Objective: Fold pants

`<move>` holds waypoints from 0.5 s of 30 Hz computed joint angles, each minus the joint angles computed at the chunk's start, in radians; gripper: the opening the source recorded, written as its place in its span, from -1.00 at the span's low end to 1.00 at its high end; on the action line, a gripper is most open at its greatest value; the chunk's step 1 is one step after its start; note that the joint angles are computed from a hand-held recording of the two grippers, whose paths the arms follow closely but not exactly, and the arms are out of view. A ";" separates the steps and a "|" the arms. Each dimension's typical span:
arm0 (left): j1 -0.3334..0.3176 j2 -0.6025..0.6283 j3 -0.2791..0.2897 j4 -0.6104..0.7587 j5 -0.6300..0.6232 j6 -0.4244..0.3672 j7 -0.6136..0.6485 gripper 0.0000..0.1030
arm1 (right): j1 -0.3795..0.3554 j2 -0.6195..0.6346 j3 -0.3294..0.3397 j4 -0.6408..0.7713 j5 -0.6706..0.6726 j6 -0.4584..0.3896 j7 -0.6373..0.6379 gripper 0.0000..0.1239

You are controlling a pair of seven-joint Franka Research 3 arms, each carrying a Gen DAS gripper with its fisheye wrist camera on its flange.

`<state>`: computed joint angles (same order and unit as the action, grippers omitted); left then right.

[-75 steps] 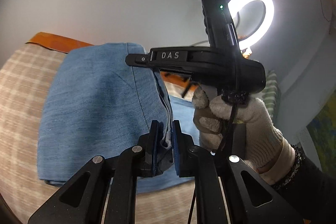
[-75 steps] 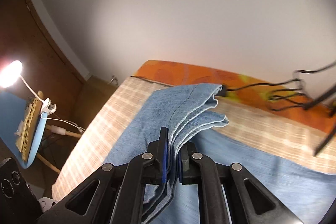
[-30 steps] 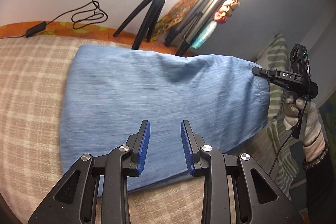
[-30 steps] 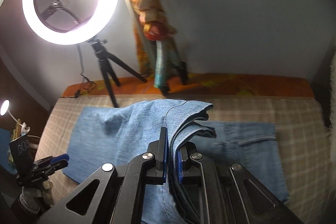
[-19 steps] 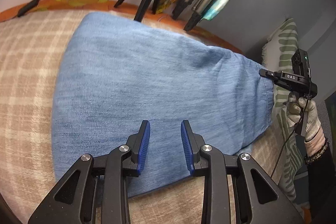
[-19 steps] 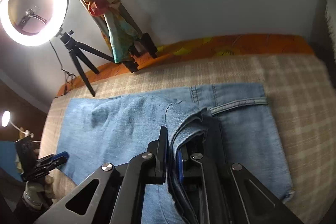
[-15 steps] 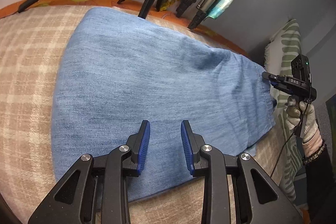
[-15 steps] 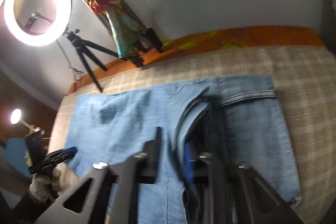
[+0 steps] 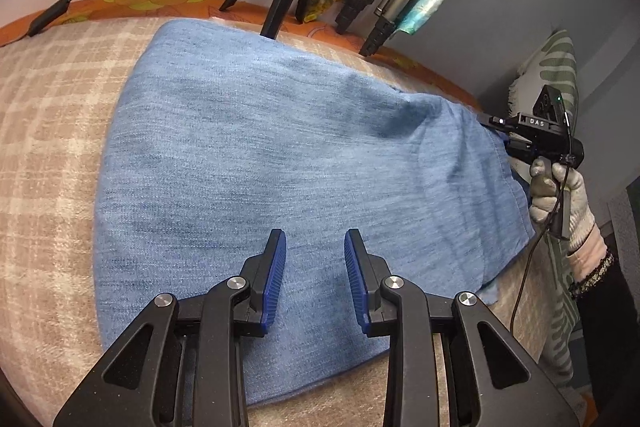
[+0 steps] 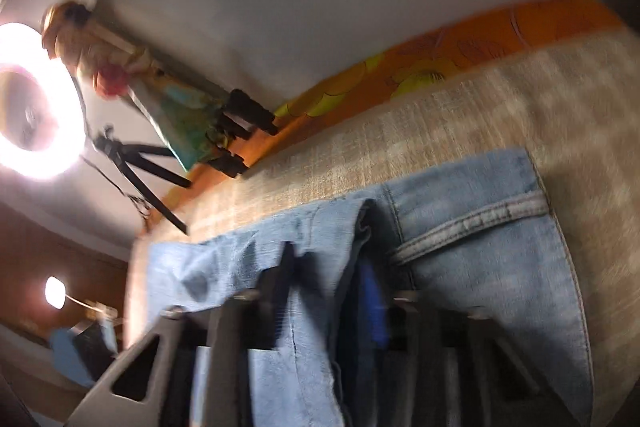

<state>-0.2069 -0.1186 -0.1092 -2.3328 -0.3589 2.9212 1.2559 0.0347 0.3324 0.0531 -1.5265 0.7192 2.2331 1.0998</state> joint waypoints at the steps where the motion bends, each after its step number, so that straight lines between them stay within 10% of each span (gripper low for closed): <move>1: 0.004 -0.001 -0.003 0.000 0.013 -0.002 -0.007 -0.45 | 0.013 -0.027 0.003 -0.035 -0.023 0.056 -0.035 -0.76; 7: 0.020 -0.010 -0.006 -0.009 0.086 0.006 -0.060 -0.45 | 0.071 -0.250 0.040 -0.316 0.085 0.500 -0.521 -1.00; 15: 0.027 -0.015 -0.007 -0.014 0.132 0.001 -0.091 -0.45 | 0.042 -0.099 -0.039 -0.130 -0.050 0.279 -0.157 -0.80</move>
